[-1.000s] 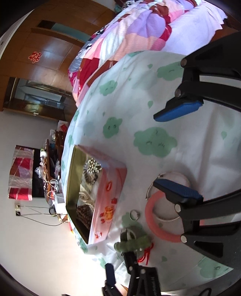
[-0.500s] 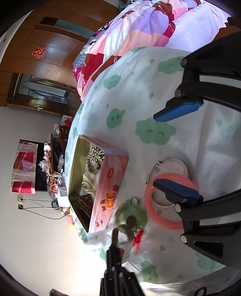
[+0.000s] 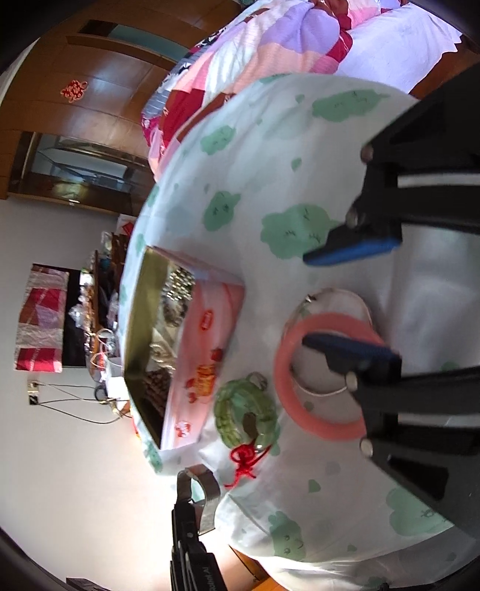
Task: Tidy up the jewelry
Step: 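Grasp the grey metal cuff with the left gripper while the right grasps the pink bangle, then carry the grey cuff and pink bangle over the open pink tin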
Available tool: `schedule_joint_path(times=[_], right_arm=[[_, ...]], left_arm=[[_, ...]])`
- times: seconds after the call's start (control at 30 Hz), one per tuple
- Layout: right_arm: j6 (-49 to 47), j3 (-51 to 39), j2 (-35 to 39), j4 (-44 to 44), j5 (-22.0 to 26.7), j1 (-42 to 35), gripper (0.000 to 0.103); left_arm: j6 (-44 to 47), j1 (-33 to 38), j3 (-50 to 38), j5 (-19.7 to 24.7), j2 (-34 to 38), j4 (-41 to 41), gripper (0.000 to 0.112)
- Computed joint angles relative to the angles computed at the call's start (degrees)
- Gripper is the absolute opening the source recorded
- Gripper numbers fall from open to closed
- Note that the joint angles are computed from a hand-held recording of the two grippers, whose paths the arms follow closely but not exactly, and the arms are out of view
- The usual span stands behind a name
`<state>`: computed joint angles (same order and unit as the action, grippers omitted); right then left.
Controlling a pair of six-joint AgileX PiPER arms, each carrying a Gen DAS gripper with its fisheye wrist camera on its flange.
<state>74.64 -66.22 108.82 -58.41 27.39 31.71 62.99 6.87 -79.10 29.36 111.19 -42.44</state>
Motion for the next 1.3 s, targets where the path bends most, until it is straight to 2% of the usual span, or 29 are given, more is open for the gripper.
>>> schedule_joint_path(times=[0.07,0.17,0.2,0.23,0.5,0.63,0.7,0.9,1.3], right_arm=[[-2.8,-0.7,1.0,2.2,-0.2,0.0,0.036],[-3.2,-0.8,1.4,1.8,0.2,0.7,0.030],[-2.7,-0.7,1.2,1.5,0.5,0.8,0.017],[-2.6,-0.6,1.1,1.4,0.7,0.8,0.015],[4.8,1.5,-1.9,-5.5,0.3,1.7,0.013],[6.4,1.0,-2.3,-7.5,3.1,2.6,0.013],[7.2,0.7,-2.4,-8.3,4.4,3.0,0.013],[10.2,1.3,-4.0,-10.9,4.8,2.9,0.013],[9.0,-0.9,-3.8,-11.4,4.9,2.5,0.012]], left_arm=[[0.8,-0.1,0.4,0.0,-0.1,-0.6,0.007],[1.6,0.1,0.7,0.1,-0.4,-1.4,0.007],[1.6,0.2,0.7,0.2,-0.5,-1.4,0.007],[1.6,0.3,0.6,0.3,-0.6,-1.6,0.007],[1.4,0.7,0.6,-0.6,-1.2,-2.0,0.007],[1.4,0.4,1.4,-2.6,-2.0,-1.8,0.007],[1.4,0.5,1.2,-2.2,-2.0,-1.9,0.007],[1.5,0.3,1.3,-2.0,-3.0,-2.0,0.007],[-0.8,-0.6,-0.9,-1.5,-3.7,-0.2,0.007]])
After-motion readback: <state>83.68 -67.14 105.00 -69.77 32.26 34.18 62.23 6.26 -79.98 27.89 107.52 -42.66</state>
